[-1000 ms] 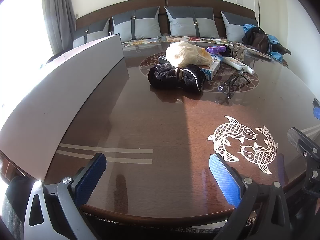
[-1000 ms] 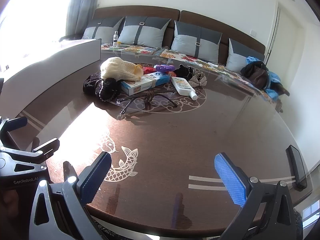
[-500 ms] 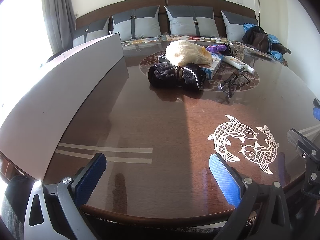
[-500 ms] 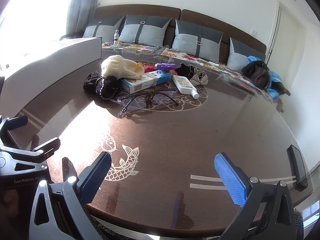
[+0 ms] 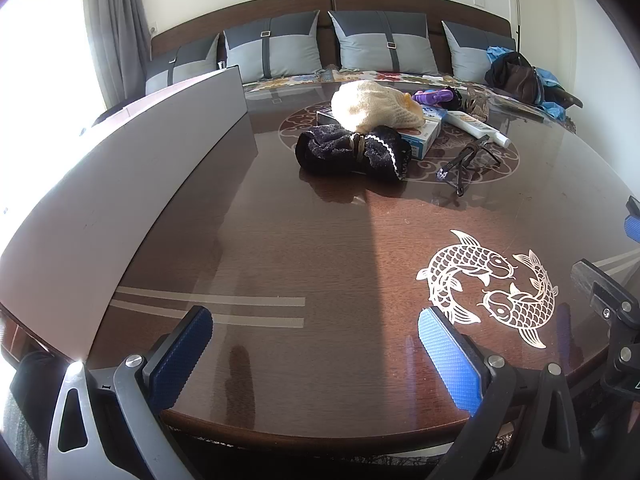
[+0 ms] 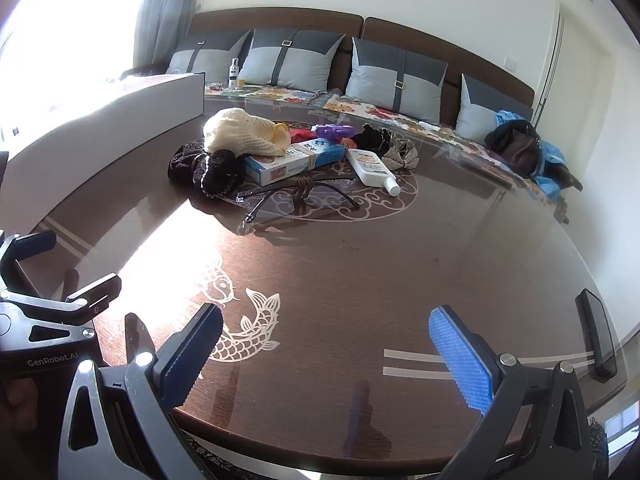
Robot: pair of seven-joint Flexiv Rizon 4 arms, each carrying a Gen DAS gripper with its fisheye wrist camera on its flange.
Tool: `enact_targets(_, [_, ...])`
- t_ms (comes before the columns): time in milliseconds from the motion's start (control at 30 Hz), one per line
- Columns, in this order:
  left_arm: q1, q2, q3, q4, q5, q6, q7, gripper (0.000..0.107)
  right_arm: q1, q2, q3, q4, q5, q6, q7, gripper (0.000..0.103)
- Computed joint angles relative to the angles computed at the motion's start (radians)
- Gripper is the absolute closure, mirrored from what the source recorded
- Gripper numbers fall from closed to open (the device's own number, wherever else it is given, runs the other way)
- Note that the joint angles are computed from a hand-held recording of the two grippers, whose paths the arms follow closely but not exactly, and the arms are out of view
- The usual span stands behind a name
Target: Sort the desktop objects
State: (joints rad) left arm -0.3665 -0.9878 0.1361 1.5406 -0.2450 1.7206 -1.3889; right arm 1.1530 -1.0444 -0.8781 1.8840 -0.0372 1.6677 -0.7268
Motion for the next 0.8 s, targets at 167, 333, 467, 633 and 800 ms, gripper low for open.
enact_targets(167, [-0.001, 0.0, 0.002, -0.001, 0.001, -0.002, -0.003, 0.004, -0.002, 0.001, 0.003, -0.002, 0.0, 0.0, -0.002, 0.0])
enact_targets(333, [-0.005, -0.003, 0.008, -0.004, 0.002, -0.005, -0.006, 0.004, -0.01, 0.003, 0.011, -0.007, -0.005, -0.003, -0.002, 0.0])
enact_targets(467, [-0.011, -0.006, 0.015, -0.009, 0.001, -0.012, -0.009, 0.004, -0.017, 0.01, 0.019, -0.007, -0.01, -0.007, -0.001, 0.0])
enact_targets(633, [-0.02, -0.009, 0.029, -0.015, 0.002, -0.022, -0.016, 0.004, -0.024, 0.018, 0.026, -0.005, -0.015, -0.009, 0.0, 0.0])
enact_targets(800, [-0.027, -0.008, 0.042, -0.016, 0.009, -0.032, -0.025, 0.004, -0.032, 0.026, 0.034, -0.001, -0.014, -0.005, 0.006, 0.0])
